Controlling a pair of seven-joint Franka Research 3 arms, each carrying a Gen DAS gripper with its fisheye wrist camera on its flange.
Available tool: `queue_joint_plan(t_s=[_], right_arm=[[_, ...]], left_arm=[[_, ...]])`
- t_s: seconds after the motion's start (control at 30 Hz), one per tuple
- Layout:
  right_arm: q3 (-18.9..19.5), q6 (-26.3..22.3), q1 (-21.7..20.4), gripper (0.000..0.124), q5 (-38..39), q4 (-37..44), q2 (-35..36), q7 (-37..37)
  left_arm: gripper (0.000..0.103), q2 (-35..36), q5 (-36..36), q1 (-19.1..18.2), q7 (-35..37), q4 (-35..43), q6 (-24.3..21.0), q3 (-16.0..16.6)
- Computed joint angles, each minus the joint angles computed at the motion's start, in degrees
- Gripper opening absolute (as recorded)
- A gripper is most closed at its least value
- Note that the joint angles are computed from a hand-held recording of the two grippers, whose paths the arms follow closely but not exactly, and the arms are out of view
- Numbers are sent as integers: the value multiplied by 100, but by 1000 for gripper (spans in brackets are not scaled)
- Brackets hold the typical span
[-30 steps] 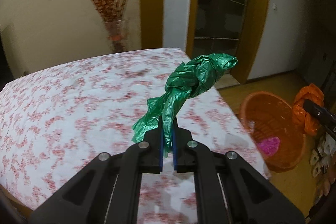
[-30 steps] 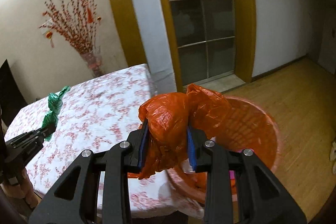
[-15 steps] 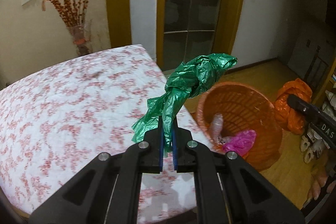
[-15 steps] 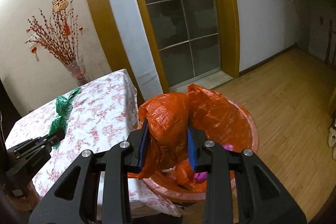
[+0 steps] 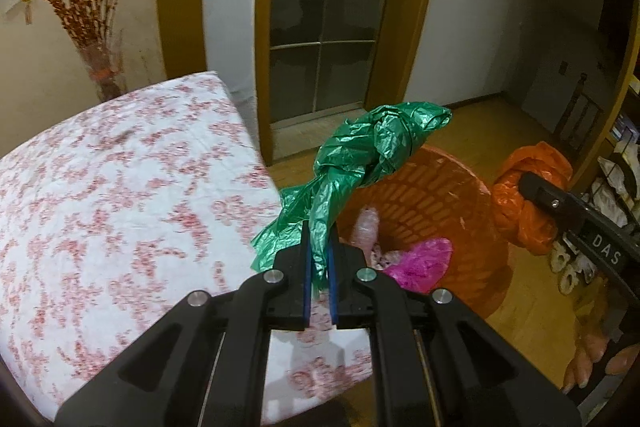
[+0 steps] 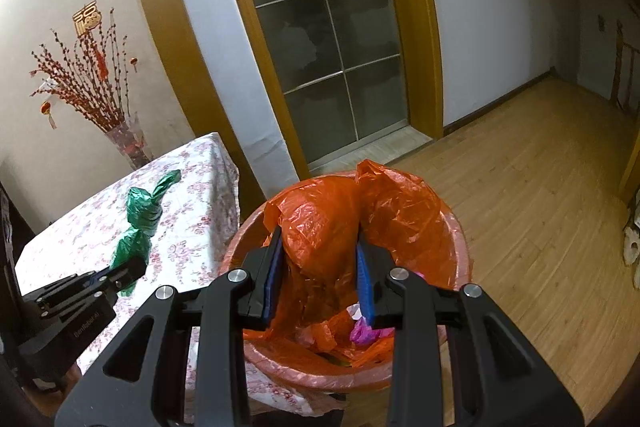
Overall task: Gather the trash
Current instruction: 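Carry the green and orange bags over the orange basket with both tools, then open both tools to drop the green and orange bags into the basket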
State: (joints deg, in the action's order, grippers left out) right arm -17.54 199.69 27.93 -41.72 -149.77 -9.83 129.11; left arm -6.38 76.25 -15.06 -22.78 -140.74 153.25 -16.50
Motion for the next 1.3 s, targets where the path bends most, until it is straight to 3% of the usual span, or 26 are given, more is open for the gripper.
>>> queue_joint_plan(t_s=[0.3, 0.4, 0.53, 0.67, 0.73, 0.83, 0.97, 1.17, 1.3], right_arm=[[-47, 107, -164, 31, -631, 300, 279, 721], [-14, 339, -320, 34, -907, 460, 438, 1075], [38, 492, -549, 49, -1629, 775, 680, 1849], [246, 523, -850, 59, -1800, 802, 701, 2090], [418, 513, -1026, 65, -1497, 619, 572, 1791], [960, 552, -1413, 82, -331, 76, 197, 701], [1436, 731, -1562, 95, 1001, -466, -246, -507], [2302, 1152, -1731, 99, 2604, -1346, -1075, -1886], [2686, 1240, -1596, 99, 3203, -1831, -1574, -2408]], left_arm=[[8, 580, 441, -2, -289, 490, 516, 158], [10, 778, 625, -17, -385, 692, 671, 232], [25, 1040, 641, -47, -366, 903, 840, 328], [33, 1136, 530, -101, -317, 933, 796, 393], [38, 1082, 473, -117, -320, 853, 722, 410], [50, 783, 512, -156, -499, 570, 431, 367], [69, 149, 688, -158, -809, 48, -37, 199], [94, -1155, 263, -358, -984, -932, -1226, -378], [99, -1911, -463, -653, -900, -1431, -2053, -816]])
